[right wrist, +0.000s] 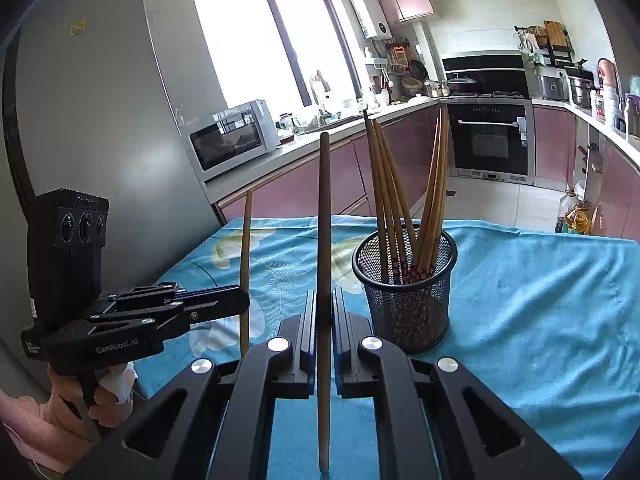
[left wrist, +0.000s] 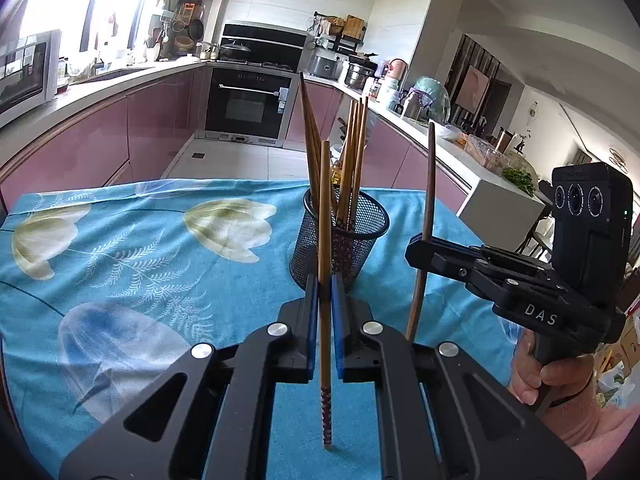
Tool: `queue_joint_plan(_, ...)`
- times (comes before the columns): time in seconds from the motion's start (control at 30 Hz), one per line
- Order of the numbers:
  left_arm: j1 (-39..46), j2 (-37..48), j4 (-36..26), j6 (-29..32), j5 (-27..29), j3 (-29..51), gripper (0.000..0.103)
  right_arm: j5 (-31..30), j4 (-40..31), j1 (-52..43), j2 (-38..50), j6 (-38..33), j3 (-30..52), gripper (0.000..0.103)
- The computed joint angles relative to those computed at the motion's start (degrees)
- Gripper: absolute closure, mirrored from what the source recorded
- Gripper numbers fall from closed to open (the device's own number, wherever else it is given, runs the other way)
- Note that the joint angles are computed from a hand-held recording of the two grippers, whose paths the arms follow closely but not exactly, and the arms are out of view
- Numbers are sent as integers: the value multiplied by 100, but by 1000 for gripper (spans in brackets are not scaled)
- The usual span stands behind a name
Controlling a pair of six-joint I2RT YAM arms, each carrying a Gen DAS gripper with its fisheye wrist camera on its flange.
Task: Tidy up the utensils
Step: 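Raise the left tool's chopstick over the mesh holder while the right tool carries its own, then lower the left tool's chopstick into the holder while the right tool lowers its own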
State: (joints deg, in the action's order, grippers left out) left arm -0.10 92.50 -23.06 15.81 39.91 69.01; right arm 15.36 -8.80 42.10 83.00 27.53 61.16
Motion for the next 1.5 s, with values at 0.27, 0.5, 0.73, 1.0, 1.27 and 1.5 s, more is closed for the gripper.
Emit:
queue_joint_plan(0.27, -66, -13, 44, -80, -17, 78, 96, 12, 53, -65, -65, -63, 18, 97)
queue_joint_plan(0.5, -145, 10, 100, -135, -40, 164, 96, 27, 66, -121, -85, -120, 73, 97)
queue_joint_plan(0.73, -206, -12, 134, -202, -50, 210, 96, 61, 38, -176, -170, -189, 91, 97)
queue_joint_plan(1.0, -238, 12, 222, -305, -67, 316, 96, 103, -10, -234, -241, -262, 148, 97)
queue_joint_plan(1.27, -283, 19, 269, -374, -88, 425, 96, 158, -43, -252, -282, -341, 219, 97)
queue_joint_plan(1.5, -326, 40, 289, -397, -140, 504, 96, 186, -62, -267, -294, -407, 266, 97)
